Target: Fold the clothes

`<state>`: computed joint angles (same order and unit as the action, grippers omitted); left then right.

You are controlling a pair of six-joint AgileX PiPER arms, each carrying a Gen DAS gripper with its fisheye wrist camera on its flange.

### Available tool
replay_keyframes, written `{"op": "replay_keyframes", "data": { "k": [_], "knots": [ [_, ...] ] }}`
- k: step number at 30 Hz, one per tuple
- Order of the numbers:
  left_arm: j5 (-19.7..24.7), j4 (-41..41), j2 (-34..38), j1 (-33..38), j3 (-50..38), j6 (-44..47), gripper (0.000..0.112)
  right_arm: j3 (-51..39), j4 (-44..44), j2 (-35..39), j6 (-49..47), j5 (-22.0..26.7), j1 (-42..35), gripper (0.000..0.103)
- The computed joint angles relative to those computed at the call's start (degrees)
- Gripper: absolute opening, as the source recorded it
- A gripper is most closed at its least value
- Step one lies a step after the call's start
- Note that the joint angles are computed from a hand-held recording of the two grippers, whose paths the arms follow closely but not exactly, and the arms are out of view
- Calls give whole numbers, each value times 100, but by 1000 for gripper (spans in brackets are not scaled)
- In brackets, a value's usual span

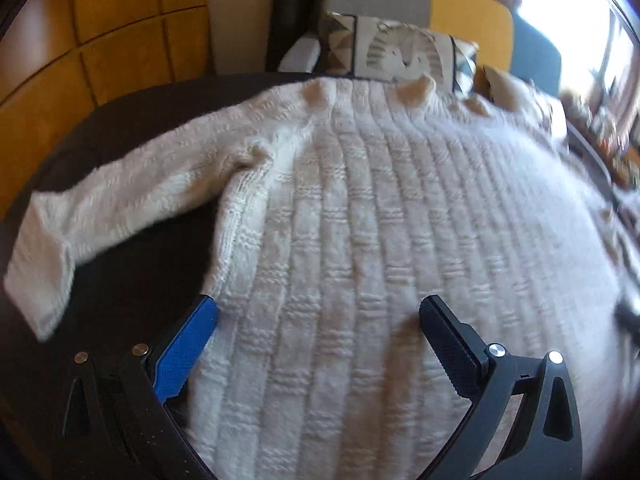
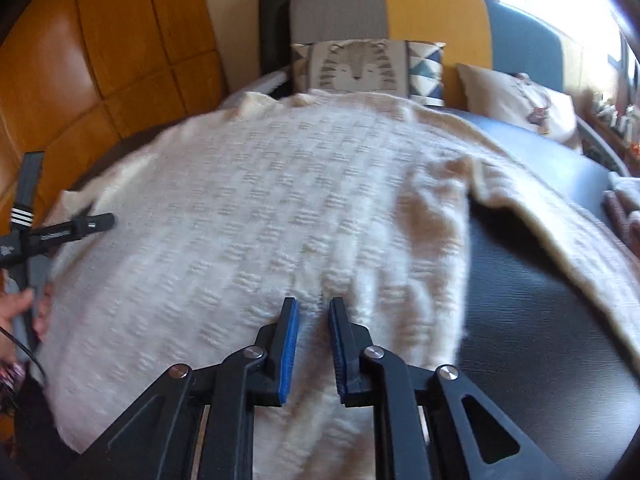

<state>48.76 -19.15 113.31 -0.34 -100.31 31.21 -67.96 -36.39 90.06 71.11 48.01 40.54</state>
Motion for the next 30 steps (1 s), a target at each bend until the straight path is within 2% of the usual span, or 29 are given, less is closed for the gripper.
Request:
{"op": "replay_keyframes", "data": {
  "k": [2, 3, 5, 7, 9, 11, 12, 14, 16, 18, 20, 22, 24, 26, 28, 30],
  "knots": [
    [96, -41, 94, 44, -112, 46, 103, 87, -163, -26, 91, 382, -10, 13],
    [149, -107, 132, 74, -155, 57, 103, 242, -239, -112, 195, 297, -49, 12],
    [173, -186, 162, 107, -157, 68, 103, 767, -321, -434, 549, -415, -243, 12],
    [66, -184, 100, 92, -26, 97, 103, 962, -225, -598, 582, -774, -385, 15],
    [178, -245, 124, 134, -91, 165, 103, 1033, 215, -812, 379, -1020, -485, 17],
    [427, -337, 175, 167, -270, 177, 103, 1356, 116, -1264, 778, -1330, -446, 25],
    [436, -476, 91, 211, -186, 248, 103, 1562, 4, -1554, 1027, -1466, -370, 26],
    [324, -802, -215, 292, 192, 426, 103, 1767, 297, -1981, 838, -1403, -235, 29],
    [347, -1382, -543, 413, 579, 764, 103, 1809, 997, -2178, 220, -1095, -149, 29],
    [344, -1932, -890, 462, 1015, 1191, 103, 1980, 1395, -2407, -5, -834, 35, 29],
    [104, -2095, -1137, 382, 1364, 1530, 103, 2172, 1578, -2625, 39, -714, 309, 29],
    [-204, -2074, -1326, 237, 1638, 1769, 103, 2396, 1435, -2805, 529, -642, 810, 29],
    [-267, -1744, -1271, 90, 1551, 1597, 103, 2664, 1260, -2970, 1049, -830, 1131, 29],
    [-137, -1683, -1198, 126, 1419, 1513, 103, 2930, 1201, -3163, 1484, -1083, 1386, 29],
    [-193, -1760, -1164, 224, 1413, 1565, 103, 3192, 1833, -3239, 1222, -1601, 1330, 29],
    [-187, -1765, -1047, 321, 1350, 1553, 103, 3314, 1966, -3247, 1282, -1659, 1588, 29]
  ]
}}
